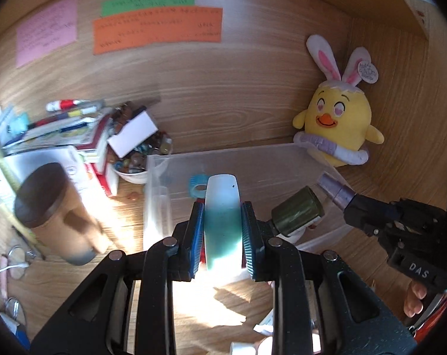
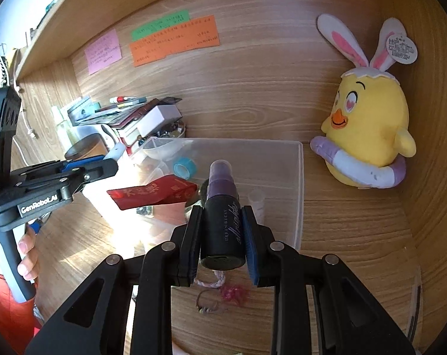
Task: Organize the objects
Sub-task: 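Carry the black spray bottle and teal tube into the clear box and release both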
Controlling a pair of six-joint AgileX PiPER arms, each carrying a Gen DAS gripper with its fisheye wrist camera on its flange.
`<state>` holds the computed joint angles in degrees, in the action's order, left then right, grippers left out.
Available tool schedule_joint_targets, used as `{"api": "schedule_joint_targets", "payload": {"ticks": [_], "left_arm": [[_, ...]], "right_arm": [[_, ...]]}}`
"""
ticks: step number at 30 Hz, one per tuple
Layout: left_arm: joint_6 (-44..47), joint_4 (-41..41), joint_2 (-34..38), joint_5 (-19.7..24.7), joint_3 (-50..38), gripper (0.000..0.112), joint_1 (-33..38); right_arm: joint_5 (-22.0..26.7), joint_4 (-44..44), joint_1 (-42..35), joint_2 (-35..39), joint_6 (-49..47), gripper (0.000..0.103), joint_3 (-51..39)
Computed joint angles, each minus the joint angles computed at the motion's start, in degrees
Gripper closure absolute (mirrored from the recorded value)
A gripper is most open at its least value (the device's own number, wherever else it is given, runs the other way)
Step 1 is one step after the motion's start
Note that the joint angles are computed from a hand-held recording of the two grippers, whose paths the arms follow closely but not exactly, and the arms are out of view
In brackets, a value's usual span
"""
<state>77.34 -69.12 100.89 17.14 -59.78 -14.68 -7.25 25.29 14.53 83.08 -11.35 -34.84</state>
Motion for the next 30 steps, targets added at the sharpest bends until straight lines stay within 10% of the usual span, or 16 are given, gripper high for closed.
{"api": "schedule_joint_targets", "payload": {"ticks": [16,30], "left_arm": [[-25.1,24.3,10.3,0.7,-11.2,0.088,-4.2],[-24.6,24.9,9.6,-0.9,-10.0,0.076,-5.0]], "right_arm": [[-0.4,11.0,-0.9,7.0,-11.2,0.08,-4.2],[-0.3,16.8,-0.4,9.0,-17.7,0.079,-5.7]]}}
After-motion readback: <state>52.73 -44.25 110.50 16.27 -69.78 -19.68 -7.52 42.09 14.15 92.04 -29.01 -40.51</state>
